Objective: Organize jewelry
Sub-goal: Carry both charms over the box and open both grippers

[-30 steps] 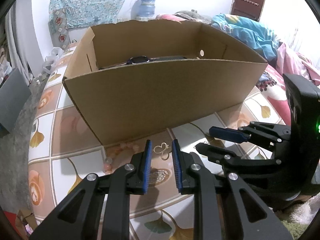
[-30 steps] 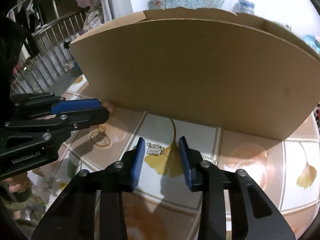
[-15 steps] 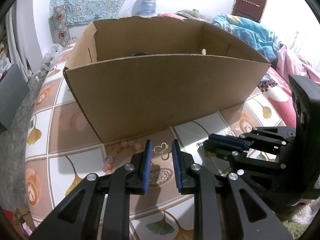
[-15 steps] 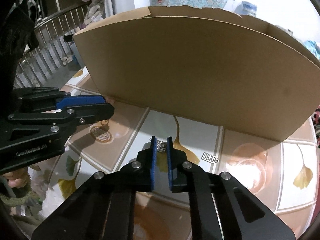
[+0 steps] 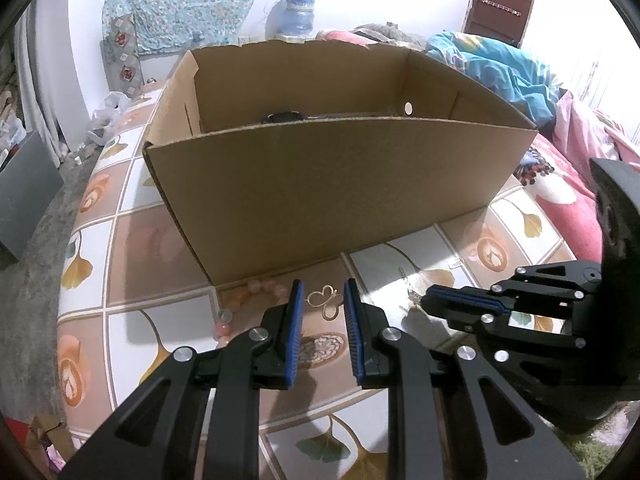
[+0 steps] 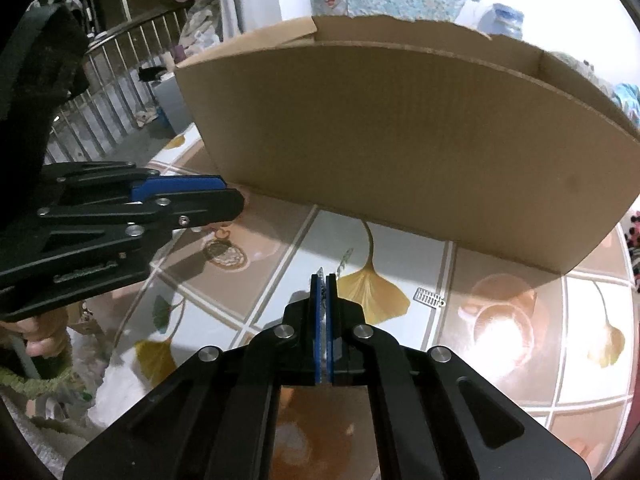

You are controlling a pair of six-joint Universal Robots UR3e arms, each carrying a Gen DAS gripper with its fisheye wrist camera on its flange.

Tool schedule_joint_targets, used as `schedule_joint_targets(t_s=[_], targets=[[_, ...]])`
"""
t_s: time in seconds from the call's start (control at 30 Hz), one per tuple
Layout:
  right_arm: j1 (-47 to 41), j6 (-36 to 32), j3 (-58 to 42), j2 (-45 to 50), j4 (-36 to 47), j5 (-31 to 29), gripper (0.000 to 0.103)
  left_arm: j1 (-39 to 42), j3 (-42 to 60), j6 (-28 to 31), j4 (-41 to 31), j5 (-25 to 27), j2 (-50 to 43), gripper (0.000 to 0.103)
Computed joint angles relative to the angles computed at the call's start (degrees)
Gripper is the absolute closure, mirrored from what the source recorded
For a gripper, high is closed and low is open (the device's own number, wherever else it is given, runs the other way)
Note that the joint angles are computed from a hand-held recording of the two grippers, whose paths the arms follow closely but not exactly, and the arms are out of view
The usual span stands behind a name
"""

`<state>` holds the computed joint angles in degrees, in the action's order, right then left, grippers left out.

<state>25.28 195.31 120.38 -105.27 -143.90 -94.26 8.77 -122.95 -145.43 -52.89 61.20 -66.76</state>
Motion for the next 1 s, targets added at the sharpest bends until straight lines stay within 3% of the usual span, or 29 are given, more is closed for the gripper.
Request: schedule_joint_targets(t_s=[0.2, 0.4, 0.57, 0.73, 0.83, 1.0], targets=[[1.5, -0.1, 1.1, -3.0, 0.1, -1.2, 0.103, 0.8, -0.5, 0.4, -1.2, -0.6, 2.2, 0.084], [-1.8, -0.6, 2.5, -9.1, 0.3, 2.4, 0.103, 2.7, -0.2, 1.5, -4.5, -2.1, 6.2, 0.084], [-11.2, -4.4, 1.6, -16.2, 2.4, 12.3, 0.103, 6.9, 4.4, 4.9, -14.0, -7.9, 10.8, 0.083], [-25.7, -11.5, -4.0, -21.5, 8.9, 26.8, 0.103, 10.4, 14.0, 9.4, -25.1, -16.2, 11.3, 0.083], [-31.3, -14.6, -7.7, -20.2, 11.1, 32.6, 0.103, 8.0, 19.4, 7.9, -23.4, -17.9, 7.2, 0.083], [-41.0, -21.6, -16.6, -12.8, 21.5, 43.6, 0.103, -1.2, 26.9, 0.3, -12.3, -13.7, -5.3, 0.083]])
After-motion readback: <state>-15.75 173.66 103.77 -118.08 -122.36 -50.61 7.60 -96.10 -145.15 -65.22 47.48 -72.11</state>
